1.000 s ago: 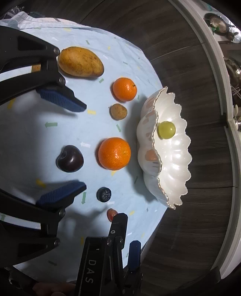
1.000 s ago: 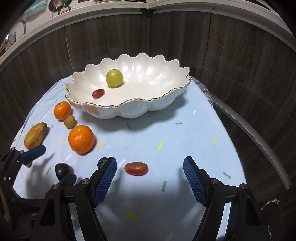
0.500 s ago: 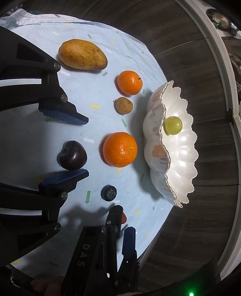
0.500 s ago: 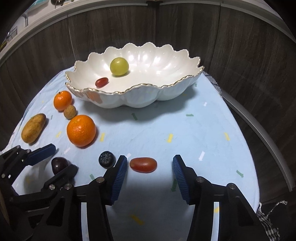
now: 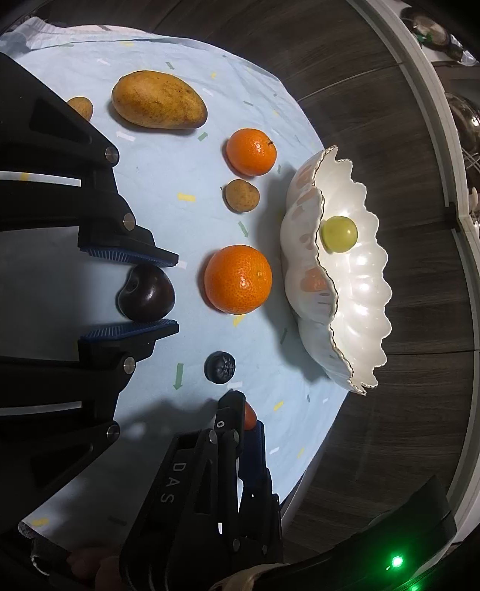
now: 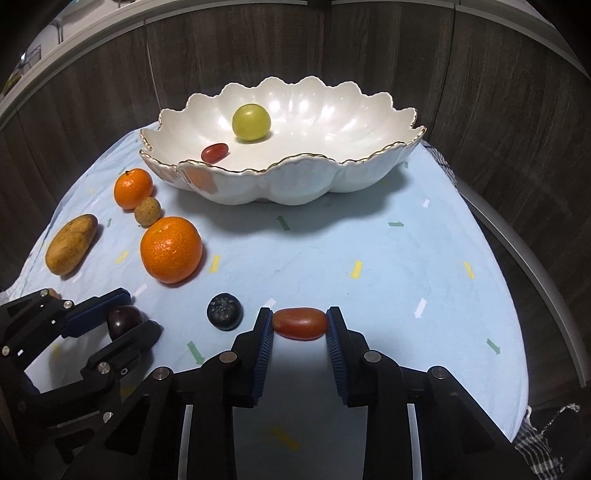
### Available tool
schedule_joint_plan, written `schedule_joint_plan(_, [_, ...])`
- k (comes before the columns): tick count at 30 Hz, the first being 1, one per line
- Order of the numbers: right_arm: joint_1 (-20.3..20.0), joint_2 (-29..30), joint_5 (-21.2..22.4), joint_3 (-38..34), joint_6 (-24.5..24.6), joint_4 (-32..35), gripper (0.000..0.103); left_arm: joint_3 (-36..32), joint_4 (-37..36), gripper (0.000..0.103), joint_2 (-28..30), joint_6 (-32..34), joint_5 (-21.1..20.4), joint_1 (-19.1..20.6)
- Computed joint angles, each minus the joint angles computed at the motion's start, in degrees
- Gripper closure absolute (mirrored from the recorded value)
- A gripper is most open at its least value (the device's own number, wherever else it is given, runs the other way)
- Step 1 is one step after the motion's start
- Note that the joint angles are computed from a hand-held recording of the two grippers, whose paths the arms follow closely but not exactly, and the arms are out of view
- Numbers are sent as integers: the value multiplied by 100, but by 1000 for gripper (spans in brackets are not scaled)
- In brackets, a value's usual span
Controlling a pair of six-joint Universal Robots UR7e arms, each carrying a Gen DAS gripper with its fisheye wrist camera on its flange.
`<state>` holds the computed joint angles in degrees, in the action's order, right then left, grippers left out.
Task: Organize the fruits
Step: 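Close the left tool on the dark plum while the right tool grips the red date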
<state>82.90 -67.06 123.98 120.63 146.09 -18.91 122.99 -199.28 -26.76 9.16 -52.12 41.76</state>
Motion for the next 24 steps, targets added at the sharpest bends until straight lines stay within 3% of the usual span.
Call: schedule_joint_plan(24, [270,-332,-124,263,-79,-184,73,64,104,74,-224,-275,293,-149])
